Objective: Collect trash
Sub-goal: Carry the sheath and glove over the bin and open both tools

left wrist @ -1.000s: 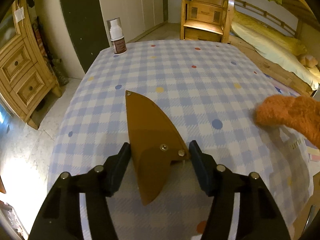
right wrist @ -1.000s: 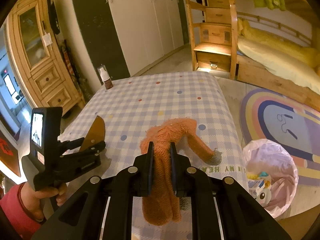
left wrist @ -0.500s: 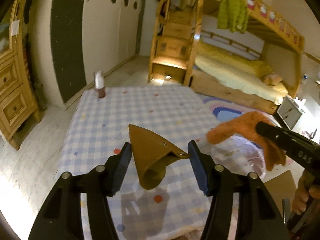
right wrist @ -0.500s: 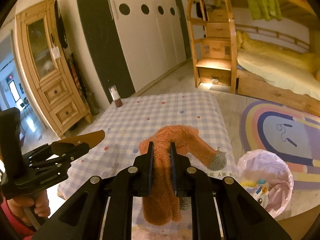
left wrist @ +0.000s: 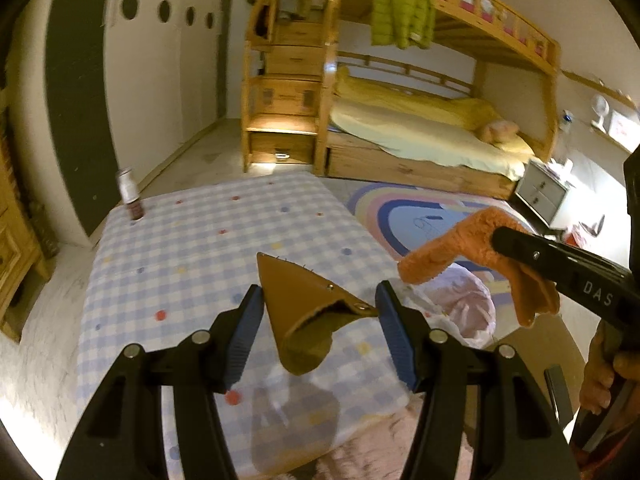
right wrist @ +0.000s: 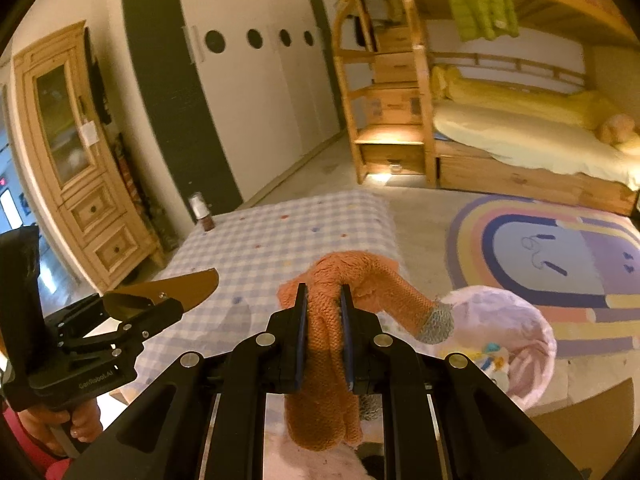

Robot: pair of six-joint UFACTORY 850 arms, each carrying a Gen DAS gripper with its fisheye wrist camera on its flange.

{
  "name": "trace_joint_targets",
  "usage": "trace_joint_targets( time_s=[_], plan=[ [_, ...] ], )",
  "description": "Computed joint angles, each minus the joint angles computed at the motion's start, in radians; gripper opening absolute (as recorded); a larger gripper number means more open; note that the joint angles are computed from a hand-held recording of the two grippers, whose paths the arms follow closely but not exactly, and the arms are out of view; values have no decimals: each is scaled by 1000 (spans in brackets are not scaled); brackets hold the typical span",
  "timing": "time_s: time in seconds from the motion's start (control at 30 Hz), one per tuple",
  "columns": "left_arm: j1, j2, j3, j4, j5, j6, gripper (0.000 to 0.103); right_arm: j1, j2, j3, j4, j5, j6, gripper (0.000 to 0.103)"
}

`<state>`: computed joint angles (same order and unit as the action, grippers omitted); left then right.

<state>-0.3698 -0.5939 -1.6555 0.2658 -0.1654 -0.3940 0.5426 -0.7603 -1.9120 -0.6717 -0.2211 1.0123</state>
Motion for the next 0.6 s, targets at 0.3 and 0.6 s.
trace_joint_targets(
  time_s=[0.3, 0.6],
  plan=[
    [-51, -137, -200, -484, -62, 551, 56, -31, 101, 169, -380, -53, 442, 15],
    [-92, -374, -558, -664, -268, 764, 56, -92, 126, 245, -391, -107, 527, 15]
  ],
)
